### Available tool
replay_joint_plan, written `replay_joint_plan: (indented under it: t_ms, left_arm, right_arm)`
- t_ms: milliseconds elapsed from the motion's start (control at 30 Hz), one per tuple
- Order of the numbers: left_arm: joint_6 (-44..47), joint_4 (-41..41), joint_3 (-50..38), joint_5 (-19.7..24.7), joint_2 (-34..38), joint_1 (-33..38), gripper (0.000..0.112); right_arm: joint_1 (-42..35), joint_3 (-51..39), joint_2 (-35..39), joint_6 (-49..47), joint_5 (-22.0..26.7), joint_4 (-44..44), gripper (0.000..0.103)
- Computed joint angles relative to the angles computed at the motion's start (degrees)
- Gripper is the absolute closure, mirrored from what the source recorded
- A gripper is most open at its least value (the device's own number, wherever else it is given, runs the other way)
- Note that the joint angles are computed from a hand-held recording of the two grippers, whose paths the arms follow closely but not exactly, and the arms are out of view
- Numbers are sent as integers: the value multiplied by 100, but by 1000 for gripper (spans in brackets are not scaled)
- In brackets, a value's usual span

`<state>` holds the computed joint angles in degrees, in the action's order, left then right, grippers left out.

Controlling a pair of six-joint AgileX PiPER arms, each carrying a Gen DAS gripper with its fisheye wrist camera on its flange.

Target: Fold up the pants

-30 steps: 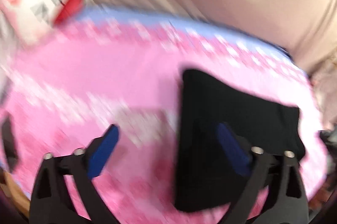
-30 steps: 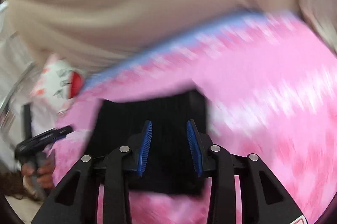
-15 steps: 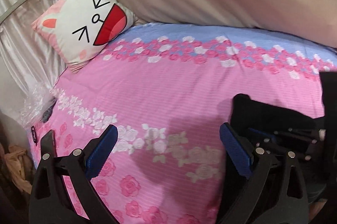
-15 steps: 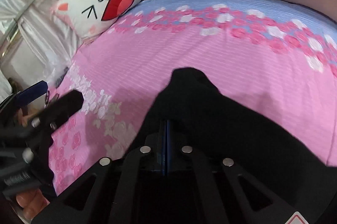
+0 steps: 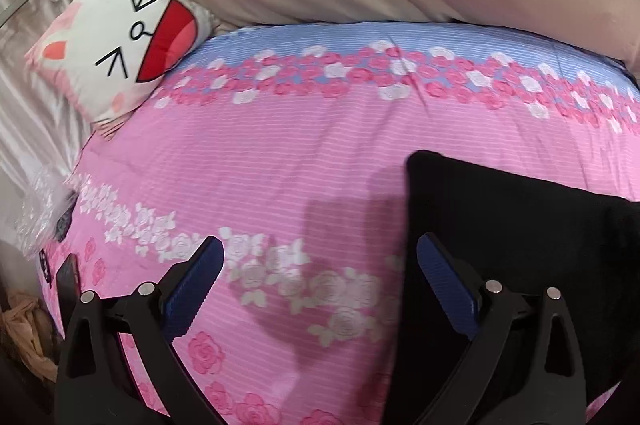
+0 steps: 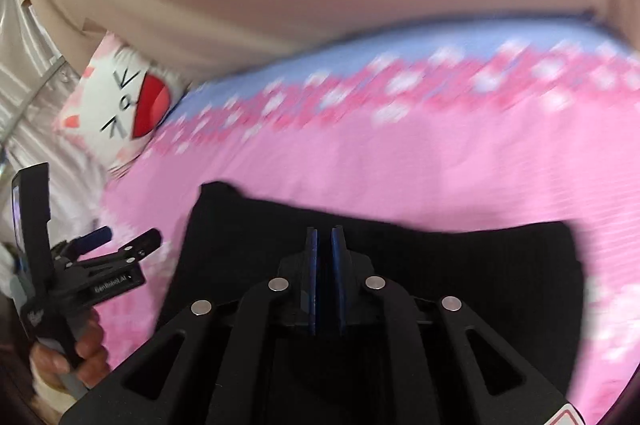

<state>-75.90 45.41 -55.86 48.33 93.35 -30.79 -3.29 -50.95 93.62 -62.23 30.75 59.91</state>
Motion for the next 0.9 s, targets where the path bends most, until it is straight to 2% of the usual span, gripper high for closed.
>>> replay_joint_plan:
  t_ms: [33, 67, 133, 167, 233, 267, 367, 500, 533, 600, 767, 900]
  left_arm:
    - [28, -19, -50, -12, 42, -25, 17]
    - [45, -28, -104, -17, 91, -59, 17]
    - [145, -94, -264, -2, 239, -123, 17]
    - [196, -135, -313, 0, 278, -139, 17]
    - [294, -208, -417, 28, 347, -195, 17]
    - [301, -211, -447, 48, 367, -228, 17]
    - [339, -260, -493, 78, 408, -305, 17]
    - [415, -389, -297, -3, 253, -396, 17]
    - [450, -430, -184, -87, 168, -406, 17]
    - [486, -518, 85, -288, -31, -442, 17]
    - [476, -757, 547, -422, -448, -544, 17]
    - [368, -999, 989, -755, -788, -519, 14]
  right_arm:
    - [-187, -51, 101, 86, -19, -208, 101]
    - [-478, -152, 361, 20, 191, -188, 103]
    - [-1142, -231, 675, -351, 1049, 348, 103]
    - [-1288, -170, 562, -324, 1239, 406, 103]
    - [-1327, 96, 138, -459, 1072, 435, 103]
    - [-1322, 239, -71, -558, 1066, 409, 99]
    - [-1595, 473, -307, -550, 954, 92, 99]
    - [-2687, 601, -416, -923, 1841, -202, 88]
    - [-2842, 586, -407, -964, 1992, -318, 76]
    - [-2936, 751, -533, -1117, 1989, -442, 58]
    - [-2699, 1110, -600, -1499, 1748, -462, 53]
    - [-2498, 1347, -419, -2077, 1488, 162, 53]
